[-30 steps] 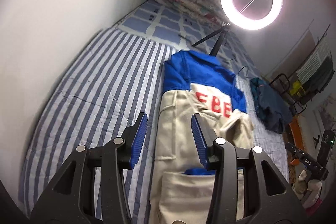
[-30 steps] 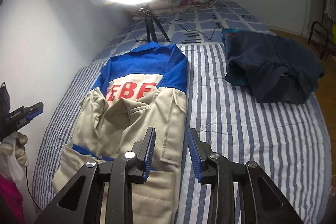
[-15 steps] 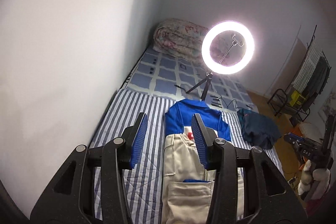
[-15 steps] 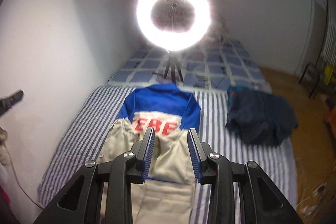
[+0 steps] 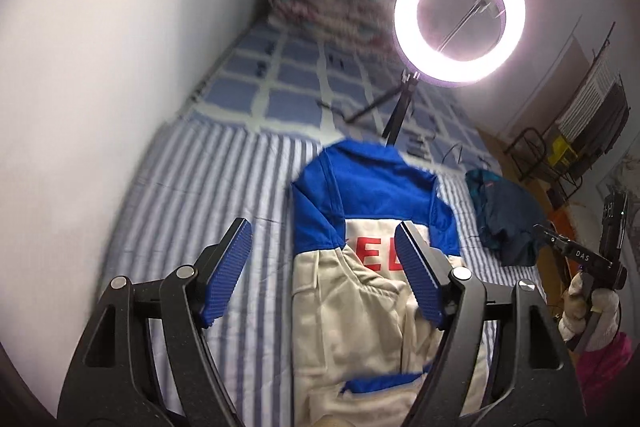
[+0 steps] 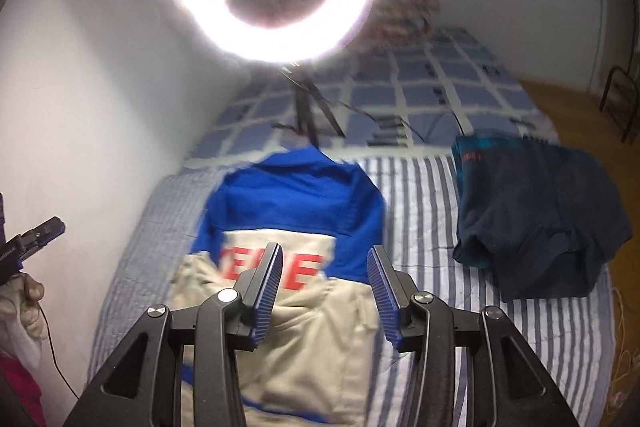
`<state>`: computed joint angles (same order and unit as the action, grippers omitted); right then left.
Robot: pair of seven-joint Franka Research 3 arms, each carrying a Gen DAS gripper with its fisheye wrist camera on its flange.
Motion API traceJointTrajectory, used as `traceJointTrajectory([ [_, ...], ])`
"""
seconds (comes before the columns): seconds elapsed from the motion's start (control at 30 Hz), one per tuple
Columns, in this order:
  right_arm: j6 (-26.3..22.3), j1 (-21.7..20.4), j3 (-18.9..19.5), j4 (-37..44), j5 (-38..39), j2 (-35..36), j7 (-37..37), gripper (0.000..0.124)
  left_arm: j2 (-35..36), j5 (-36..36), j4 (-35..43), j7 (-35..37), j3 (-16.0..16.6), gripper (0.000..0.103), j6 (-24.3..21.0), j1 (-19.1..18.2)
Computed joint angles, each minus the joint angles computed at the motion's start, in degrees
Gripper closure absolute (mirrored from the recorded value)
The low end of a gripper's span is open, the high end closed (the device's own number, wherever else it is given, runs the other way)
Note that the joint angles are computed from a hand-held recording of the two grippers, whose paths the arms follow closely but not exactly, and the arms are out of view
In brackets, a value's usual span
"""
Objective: Fold large clothes
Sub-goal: 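Move both tools toward the blue collar of the folded jacket, then grasp the blue collar edge with both tools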
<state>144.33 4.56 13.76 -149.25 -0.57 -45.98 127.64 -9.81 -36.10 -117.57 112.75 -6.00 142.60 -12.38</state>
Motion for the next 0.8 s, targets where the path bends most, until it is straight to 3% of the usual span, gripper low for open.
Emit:
traceJointTrajectory([
  [0.3, 18.9, 0.4, -8.3, -5.1, 7.3, 13.4, -6.6, 0.074, 17.7, 2.8, 10.2, -6.3, -5.9, 0.027, 3.3, 2.2],
  [0.47, 26.8, 4.2, -13.0, -2.3, 14.0, 23.9, -13.9, 0.074, 24.9, 7.0, 16.9, -10.9, -8.7, 0.027, 3.5, 3.7],
  [0.67, 28.4, 9.6, -18.6, 2.8, 25.0, 32.5, -26.0, 0.074, 32.2, 14.4, 24.3, -17.2, -10.2, 0.027, 3.3, 3.6],
  [0.8, 28.3, 10.3, -19.7, 6.2, 32.0, 37.0, -33.4, 0.074, 37.2, 21.1, 29.4, -22.1, -10.2, 0.027, 1.9, 2.4],
])
